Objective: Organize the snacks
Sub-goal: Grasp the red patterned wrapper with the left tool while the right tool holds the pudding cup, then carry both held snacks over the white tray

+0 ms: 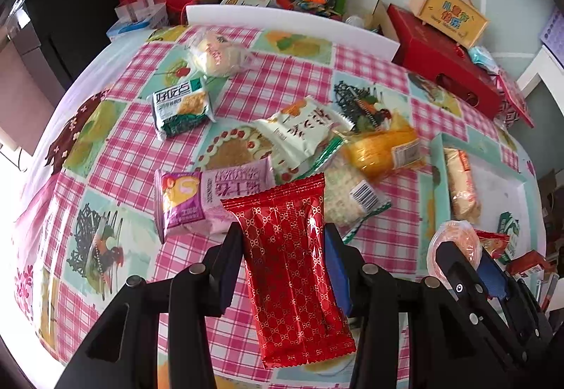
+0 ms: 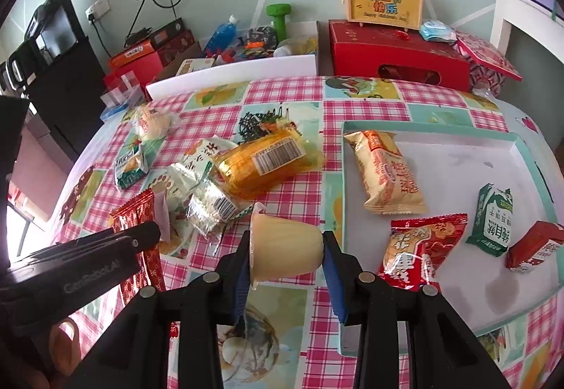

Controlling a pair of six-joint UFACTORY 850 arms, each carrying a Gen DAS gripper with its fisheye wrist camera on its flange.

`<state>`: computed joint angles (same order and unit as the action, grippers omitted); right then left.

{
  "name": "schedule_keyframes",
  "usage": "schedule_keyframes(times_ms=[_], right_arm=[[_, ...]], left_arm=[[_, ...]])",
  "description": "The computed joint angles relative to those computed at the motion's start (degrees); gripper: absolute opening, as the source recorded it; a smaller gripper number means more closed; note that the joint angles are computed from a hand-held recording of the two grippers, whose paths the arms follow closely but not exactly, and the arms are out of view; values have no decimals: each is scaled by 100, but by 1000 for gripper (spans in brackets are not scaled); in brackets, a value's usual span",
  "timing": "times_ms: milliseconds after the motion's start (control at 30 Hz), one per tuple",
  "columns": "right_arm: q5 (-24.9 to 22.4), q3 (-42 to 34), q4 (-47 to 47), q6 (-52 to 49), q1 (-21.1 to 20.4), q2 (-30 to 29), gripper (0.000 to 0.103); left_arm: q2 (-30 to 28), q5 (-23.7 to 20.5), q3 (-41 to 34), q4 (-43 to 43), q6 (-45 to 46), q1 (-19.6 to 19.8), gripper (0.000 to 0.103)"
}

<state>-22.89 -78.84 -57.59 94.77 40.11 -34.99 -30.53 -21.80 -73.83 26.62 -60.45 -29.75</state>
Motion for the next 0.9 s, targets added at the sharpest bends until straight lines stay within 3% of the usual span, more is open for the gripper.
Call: schedule_keyframes(times_ms=[333,467,667,900], right_arm=[[-422,408,-1328,1548,-253,439,40],[-859,688,-1611,2026,-410,663,40],[-766,1148,-1682,2716,-811,912,40],[-790,1229,-1557,2715,-1019,832,40]], left_arm=[[-186,-22,-512,54,266,-143,46],[-359,-9,-893,-415,947,-240,46],[-816,-169,-1786,-983,1931,-456,46],[-1624,-636,-3139,-1702,3042,-668,46]])
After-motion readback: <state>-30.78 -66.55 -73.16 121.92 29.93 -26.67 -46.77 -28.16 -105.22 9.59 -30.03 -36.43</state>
